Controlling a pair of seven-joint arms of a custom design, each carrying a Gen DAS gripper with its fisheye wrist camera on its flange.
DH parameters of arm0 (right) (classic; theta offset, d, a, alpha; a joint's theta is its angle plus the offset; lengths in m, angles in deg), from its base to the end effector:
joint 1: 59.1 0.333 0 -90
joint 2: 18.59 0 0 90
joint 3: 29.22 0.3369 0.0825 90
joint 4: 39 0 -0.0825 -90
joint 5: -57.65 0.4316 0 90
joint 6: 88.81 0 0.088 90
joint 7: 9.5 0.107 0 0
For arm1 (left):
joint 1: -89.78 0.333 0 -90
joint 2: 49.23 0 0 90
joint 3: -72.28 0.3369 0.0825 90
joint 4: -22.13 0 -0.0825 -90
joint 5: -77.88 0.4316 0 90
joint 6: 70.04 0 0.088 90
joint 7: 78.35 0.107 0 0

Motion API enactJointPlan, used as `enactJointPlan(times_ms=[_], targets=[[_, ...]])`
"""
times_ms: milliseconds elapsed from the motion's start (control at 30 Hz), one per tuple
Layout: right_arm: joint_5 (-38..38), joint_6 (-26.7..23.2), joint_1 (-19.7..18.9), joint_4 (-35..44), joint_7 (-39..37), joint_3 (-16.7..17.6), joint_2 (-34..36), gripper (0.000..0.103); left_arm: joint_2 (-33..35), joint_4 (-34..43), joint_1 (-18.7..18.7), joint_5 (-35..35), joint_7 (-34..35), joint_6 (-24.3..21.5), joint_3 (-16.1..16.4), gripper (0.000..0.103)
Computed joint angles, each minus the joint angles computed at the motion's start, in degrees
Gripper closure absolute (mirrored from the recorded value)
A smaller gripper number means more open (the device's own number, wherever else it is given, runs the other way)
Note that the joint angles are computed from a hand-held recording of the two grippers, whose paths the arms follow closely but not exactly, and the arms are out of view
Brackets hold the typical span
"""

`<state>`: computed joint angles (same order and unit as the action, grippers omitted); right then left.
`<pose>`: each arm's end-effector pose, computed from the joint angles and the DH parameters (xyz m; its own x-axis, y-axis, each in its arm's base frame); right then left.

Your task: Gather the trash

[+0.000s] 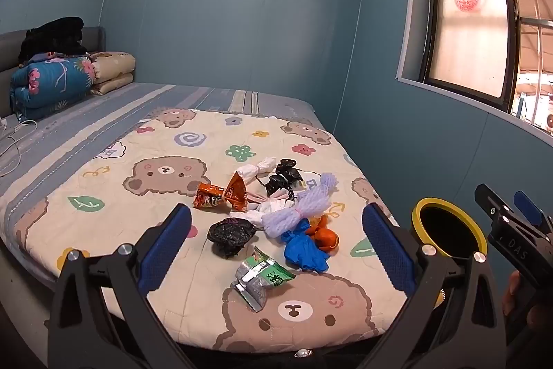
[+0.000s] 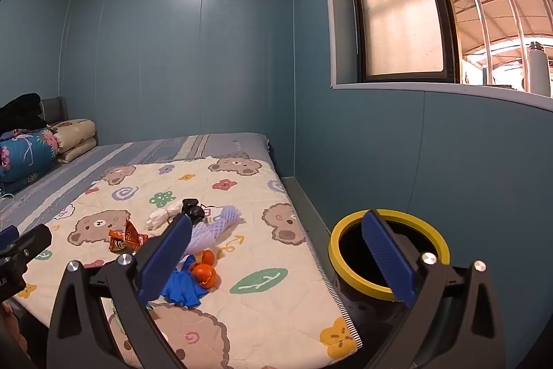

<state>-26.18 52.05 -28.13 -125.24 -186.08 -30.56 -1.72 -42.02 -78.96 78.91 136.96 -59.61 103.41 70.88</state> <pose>0.6510 0.3739 0.5826 -0.1832 -0.9830 0.0092 -0.2353 0.0347 -0.9713 0.6533 -0.2072 0.6001 -0.0423 -0.9852 0.1664 -0.3793 -0.1382 -0.9149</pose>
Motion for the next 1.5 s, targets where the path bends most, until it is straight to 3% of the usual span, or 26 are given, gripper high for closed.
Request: enactJointPlan(times_ms=[433, 1500], targets=[[-0.18, -0.03, 0.12, 0.13, 0.20, -0.18, 0.26, 0.008, -0.41, -0.31, 0.30, 1.60, -1.70, 0.35, 0.15, 0.008], [0.12, 0.11, -0.29, -0.55, 0.46, -0.01, -0.15, 0.008, -0.52, 0.03, 0.55, -1.41, 1.70, -0.77, -0.57, 0.008]])
